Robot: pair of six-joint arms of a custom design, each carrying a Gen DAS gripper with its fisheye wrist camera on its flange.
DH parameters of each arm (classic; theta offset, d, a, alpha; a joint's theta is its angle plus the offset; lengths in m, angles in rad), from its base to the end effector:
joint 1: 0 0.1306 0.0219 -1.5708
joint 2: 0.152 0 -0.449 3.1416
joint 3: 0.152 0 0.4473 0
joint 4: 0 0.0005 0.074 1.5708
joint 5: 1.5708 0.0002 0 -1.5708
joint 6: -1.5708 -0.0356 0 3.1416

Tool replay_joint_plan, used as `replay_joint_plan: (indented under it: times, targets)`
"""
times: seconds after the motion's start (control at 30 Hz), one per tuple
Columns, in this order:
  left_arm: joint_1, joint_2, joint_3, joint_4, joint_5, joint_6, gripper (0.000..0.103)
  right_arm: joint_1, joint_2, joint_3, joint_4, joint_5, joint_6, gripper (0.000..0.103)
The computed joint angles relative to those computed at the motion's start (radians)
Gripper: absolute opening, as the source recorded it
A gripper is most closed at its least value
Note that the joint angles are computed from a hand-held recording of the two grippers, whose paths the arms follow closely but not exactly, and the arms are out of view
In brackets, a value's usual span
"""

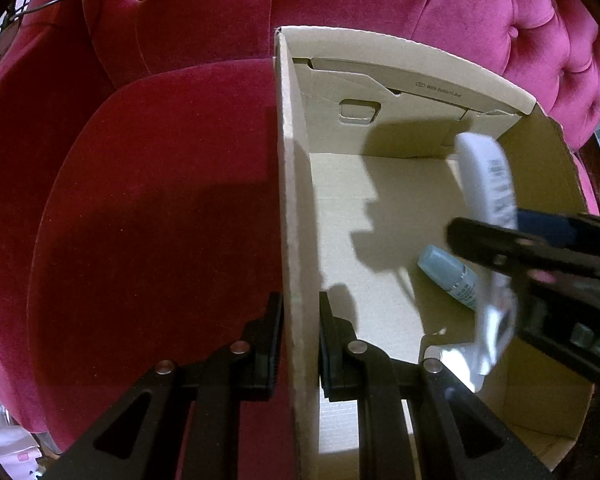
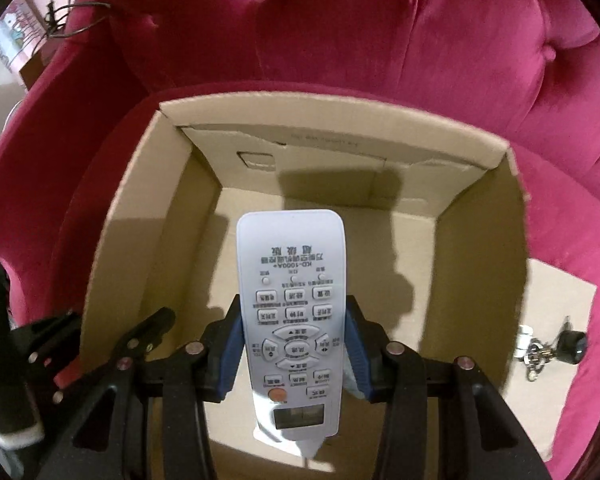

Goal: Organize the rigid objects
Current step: 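Lift the white remote with the right gripper and carry it over the box, then lower the remote into the box and open the right gripper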

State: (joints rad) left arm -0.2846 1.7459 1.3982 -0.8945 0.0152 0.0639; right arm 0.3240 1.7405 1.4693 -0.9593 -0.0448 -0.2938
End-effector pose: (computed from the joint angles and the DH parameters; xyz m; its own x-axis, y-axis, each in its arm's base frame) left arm 0.5966 -0.1756 0.2996 -0.9248 0.2040 -0.3211 0.2269 0.9733 -0.0350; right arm 0.5980 0.2020 0.3334 -0.9515 -0.0144 -0.3072 -0.0592 0.9888 0.1370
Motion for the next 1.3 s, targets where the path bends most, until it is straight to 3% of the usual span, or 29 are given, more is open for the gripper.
replay_joint_plan:
  times: [0.67,1.3]
  targets:
    - [-0.005,0.005,0.0,0.003,0.001,0.004,0.017,-0.002,0.078,0.04,-0.013,-0.056,-0.02,0.05]
    - [-0.001,0.008,-0.001,0.008,0.004,0.002,0.017,-0.012,-0.002,0.01,-0.009,0.021,0.024,0.056]
